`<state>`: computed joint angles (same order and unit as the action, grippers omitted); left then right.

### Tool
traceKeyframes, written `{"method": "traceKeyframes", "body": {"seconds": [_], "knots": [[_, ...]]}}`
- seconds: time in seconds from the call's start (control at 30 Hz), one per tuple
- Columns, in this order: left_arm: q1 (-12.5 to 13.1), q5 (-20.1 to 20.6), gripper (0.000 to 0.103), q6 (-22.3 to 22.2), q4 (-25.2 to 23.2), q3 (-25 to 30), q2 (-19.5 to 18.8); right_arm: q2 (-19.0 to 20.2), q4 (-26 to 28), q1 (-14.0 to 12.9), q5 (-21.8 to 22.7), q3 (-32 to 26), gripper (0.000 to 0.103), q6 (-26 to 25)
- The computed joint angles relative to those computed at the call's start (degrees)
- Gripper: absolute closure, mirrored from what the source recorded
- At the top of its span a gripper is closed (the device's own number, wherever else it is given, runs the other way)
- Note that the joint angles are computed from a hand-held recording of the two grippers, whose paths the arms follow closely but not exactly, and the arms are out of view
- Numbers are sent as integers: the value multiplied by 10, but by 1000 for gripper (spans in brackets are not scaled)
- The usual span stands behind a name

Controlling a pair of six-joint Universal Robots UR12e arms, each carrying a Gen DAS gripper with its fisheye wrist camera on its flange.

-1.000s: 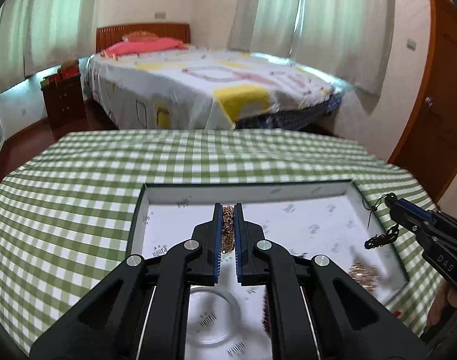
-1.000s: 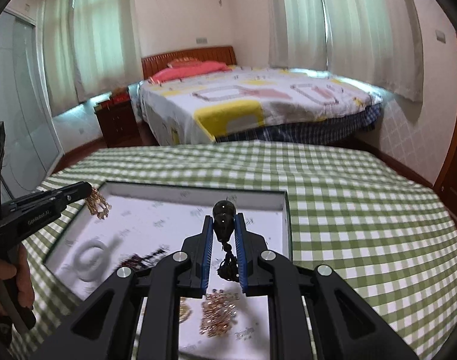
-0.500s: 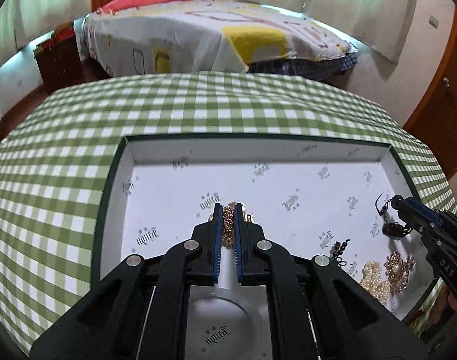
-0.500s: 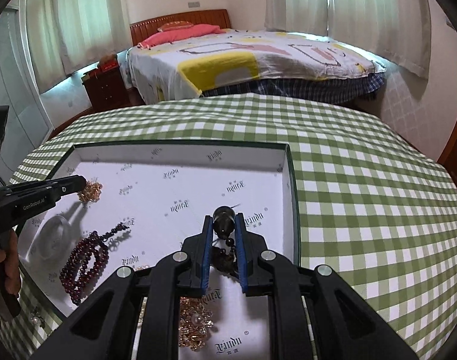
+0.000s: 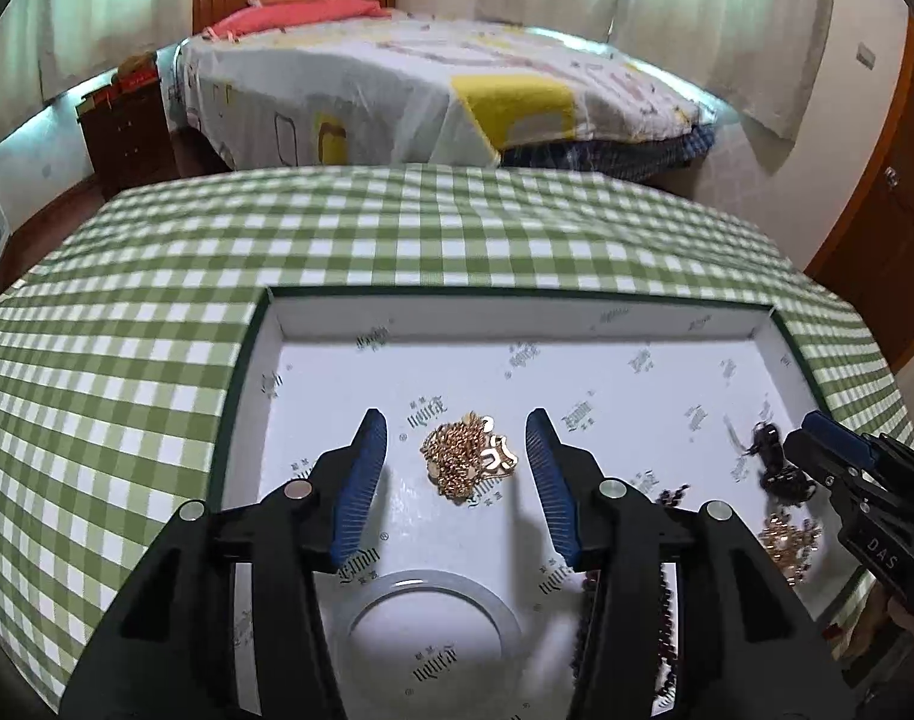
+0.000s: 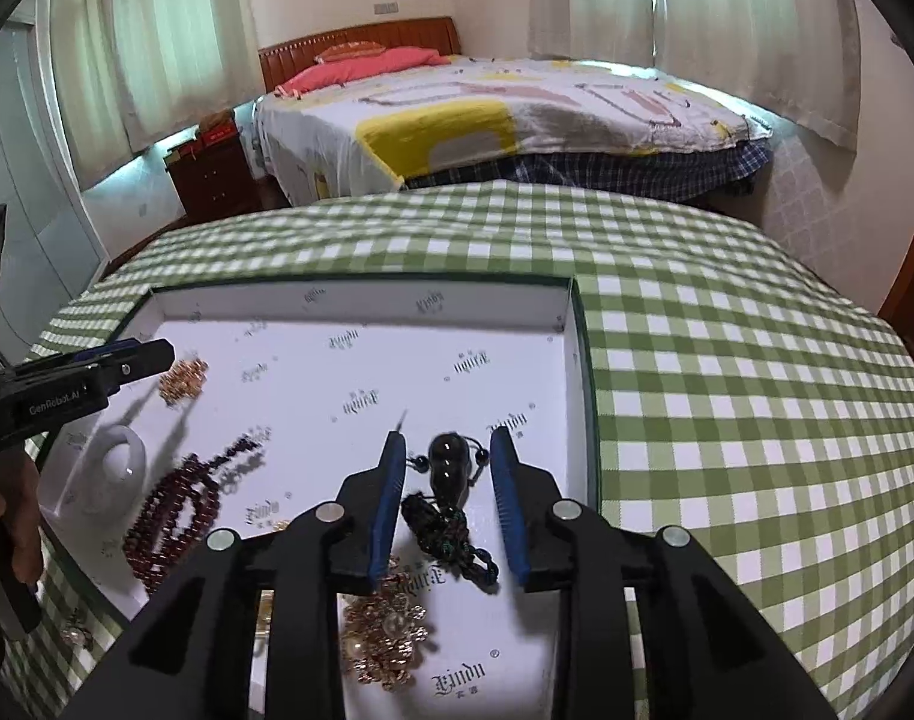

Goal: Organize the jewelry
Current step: 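Open the left tool to drop the chain in the box while the right tool releases the pendant, then move the left tool to the silver pearl ring while the right tool approaches the red tassel charm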

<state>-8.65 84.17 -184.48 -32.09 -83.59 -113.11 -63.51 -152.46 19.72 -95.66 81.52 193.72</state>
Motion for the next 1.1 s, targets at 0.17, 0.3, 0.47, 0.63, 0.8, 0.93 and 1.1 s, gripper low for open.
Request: {"method": "traceKeyframes", "body": {"seconds": [0.17,0.3,0.47,0.63,0.8,0.93,1.1], "knots": [[2,-4,49,-8,68,-41,31,-15,-34,7,-12,13,71,-3],[3,-9,41,-8,135,-84,62,-31,-63,15,-19,32,65,2],[0,-6,40,-2,184,-129,93,-51,-95,29,-43,63,65,0],[-2,5,40,-3,196,-165,118,-71,-115,40,-57,97,65,4],[-2,5,40,-16,195,-191,134,-86,-124,49,-64,125,65,16],[-3,8,40,-17,193,-213,147,-95,-125,55,-66,143,65,22],[-4,8,40,-14,189,-237,160,-104,-123,62,-62,162,65,24]]}}
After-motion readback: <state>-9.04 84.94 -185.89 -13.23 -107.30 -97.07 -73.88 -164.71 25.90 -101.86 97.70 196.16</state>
